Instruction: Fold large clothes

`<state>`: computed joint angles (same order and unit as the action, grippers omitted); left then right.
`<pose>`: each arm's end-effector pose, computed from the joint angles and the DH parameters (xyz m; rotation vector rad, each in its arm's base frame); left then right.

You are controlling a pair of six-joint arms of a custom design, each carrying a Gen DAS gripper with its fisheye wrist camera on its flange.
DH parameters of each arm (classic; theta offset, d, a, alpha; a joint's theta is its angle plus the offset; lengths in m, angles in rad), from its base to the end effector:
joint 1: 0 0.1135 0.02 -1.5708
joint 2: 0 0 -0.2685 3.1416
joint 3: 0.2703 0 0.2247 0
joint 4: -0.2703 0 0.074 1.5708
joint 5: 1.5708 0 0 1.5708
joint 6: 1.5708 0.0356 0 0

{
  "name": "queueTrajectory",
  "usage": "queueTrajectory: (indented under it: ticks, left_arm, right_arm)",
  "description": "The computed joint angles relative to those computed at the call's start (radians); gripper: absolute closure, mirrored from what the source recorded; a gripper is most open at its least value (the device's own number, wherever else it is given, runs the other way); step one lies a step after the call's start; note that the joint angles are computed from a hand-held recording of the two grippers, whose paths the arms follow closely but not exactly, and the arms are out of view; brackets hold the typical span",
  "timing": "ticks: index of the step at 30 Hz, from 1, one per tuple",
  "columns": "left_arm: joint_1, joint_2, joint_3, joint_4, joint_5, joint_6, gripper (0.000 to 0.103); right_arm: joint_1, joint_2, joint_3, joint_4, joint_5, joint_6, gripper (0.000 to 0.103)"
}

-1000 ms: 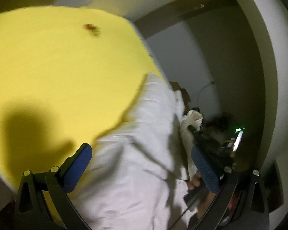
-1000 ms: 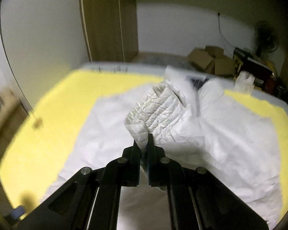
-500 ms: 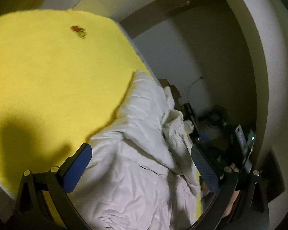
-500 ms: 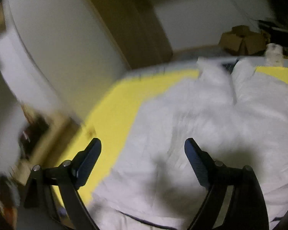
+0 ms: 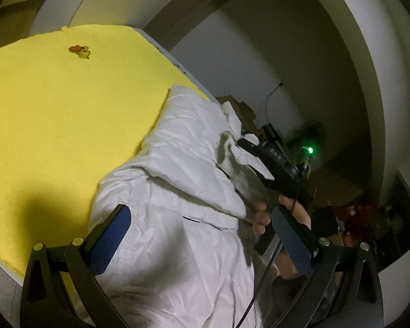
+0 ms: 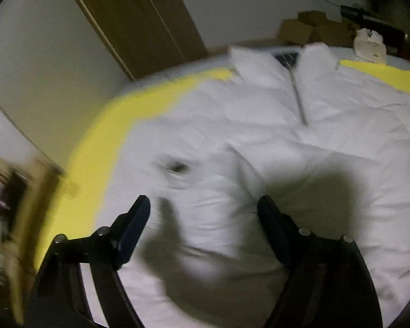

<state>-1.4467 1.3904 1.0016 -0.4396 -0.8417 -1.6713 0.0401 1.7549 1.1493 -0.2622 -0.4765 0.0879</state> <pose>0.0587 -0.2557 0.2791 -0.6181 2.1113 -0.8321 0.3487 0.0303 0.2229 -0.1562 2.4027 0.6375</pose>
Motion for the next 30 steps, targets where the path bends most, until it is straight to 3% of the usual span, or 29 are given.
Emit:
queueTrajectory:
  ticks: [3,5,10,14,15,18,21,23,24,27,29,30]
  left_arm:
    - [0.009,0.006,-0.006,0.035,0.023,-0.005,0.000]
    - [0.001,0.020,0.009,0.038,0.032,0.020,0.000]
    - [-0.012,0.037,0.030,0.017,0.035,0.026,0.000]
    - [-0.019,0.037,0.034,0.014,0.025,0.021,0.000]
    - [-0.018,0.041,0.041,0.007,0.026,0.016,0.000]
    - [-0.019,0.053,0.066,-0.005,0.034,0.019,0.000]
    - [-0.021,0.077,0.112,-0.047,0.042,0.012,0.000]
    - [-0.025,0.086,0.139,-0.053,0.049,0.035,0.000]
    - [-0.018,0.094,0.163,-0.070,0.061,0.049,0.000]
    - [0.037,0.112,0.271,-0.081,0.086,0.174,0.000]
    - [0.137,0.131,0.300,0.127,0.170,0.433,0.000]
    - [0.208,0.161,0.314,0.247,0.279,0.552,0.000]
  right_arm:
    - [0.041,0.092,0.027,-0.054,0.125,-0.059,0.015]
    - [0.039,0.084,0.017,-0.033,0.107,-0.065,0.015]
    - [-0.173,-0.024,-0.057,-0.048,-0.301,0.069,0.014]
    - [-0.410,-0.152,-0.141,0.012,-0.502,0.113,0.011]
    - [-0.472,-0.164,-0.153,0.028,-0.526,0.118,0.002]
    - [-0.582,-0.112,-0.171,0.070,-0.432,0.141,0.000]
    - [-0.561,0.124,-0.002,-0.104,-0.356,0.025,0.001]
    - [-0.520,0.129,0.064,-0.198,-0.284,-0.049,0.000]
    - [-0.518,0.117,0.090,-0.247,-0.314,-0.020,0.000]
    - [-0.508,0.049,0.133,-0.242,-0.434,0.065,0.000]
    - [-0.486,-0.026,0.124,-0.103,-0.442,0.169,0.000]
    - [-0.481,-0.026,0.136,-0.064,-0.446,0.206,0.000]
